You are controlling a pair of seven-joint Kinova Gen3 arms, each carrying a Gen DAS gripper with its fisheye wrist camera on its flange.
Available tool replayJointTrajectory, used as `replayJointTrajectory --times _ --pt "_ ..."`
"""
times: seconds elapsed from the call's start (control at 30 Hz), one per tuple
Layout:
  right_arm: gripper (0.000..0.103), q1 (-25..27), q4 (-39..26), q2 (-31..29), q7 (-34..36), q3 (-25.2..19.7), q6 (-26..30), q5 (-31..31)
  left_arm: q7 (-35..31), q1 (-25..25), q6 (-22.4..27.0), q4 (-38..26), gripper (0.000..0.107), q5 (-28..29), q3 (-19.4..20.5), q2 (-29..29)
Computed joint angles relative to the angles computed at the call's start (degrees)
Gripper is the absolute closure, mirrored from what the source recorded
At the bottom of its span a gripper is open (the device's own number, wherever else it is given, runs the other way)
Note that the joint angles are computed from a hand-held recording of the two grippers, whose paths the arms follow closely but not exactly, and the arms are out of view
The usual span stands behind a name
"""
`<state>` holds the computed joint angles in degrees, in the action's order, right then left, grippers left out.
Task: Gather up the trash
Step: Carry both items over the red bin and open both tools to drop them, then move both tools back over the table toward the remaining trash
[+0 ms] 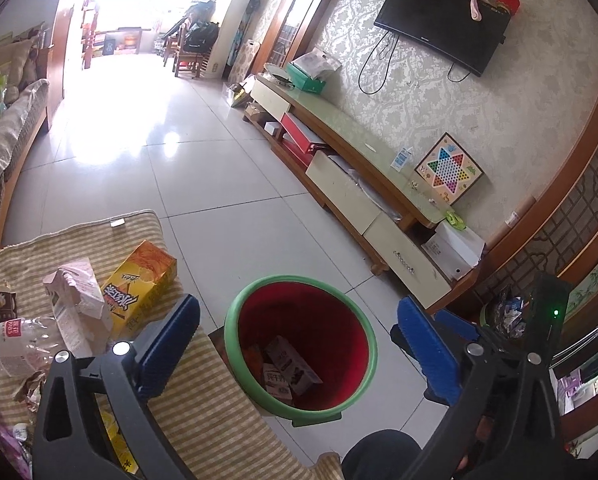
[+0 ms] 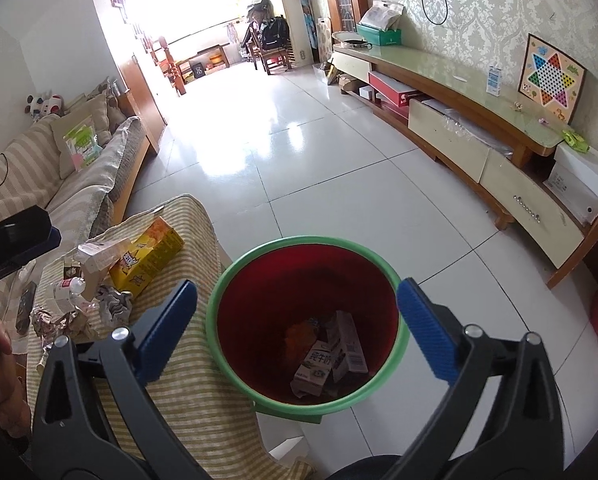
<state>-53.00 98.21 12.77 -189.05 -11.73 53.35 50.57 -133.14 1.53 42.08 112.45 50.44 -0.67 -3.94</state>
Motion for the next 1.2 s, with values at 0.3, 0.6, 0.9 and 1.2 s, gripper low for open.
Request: replayJointTrajectory --times 0.3,0.6,0.9,1.2 --pt "0.005 -5.1 -7.7 3.1 2.2 -0.7 4.9 2.7 -4.8 -4.5 5.2 4.2 0.013 -1.7 -6.9 -7.6" --pt "0.005 -10.4 -18.4 9.8 9.9 1.7 4.0 1.3 -9.3 -10.9 10.9 8.0 0.013 -6.5 -18.8 -13.6" --pt "0.005 -14.7 -30.9 17.9 22.1 4.9 3.6 -3.9 -17.6 -19.9 14.9 10.1 0.013 -8.5 -30.5 -12.1" --pt "0.005 -15.1 -41.8 25.4 31.0 9.3 4.2 -11.2 -24.0 -28.8 14.2 9.6 0.013 -6.4 -32.1 -4.0"
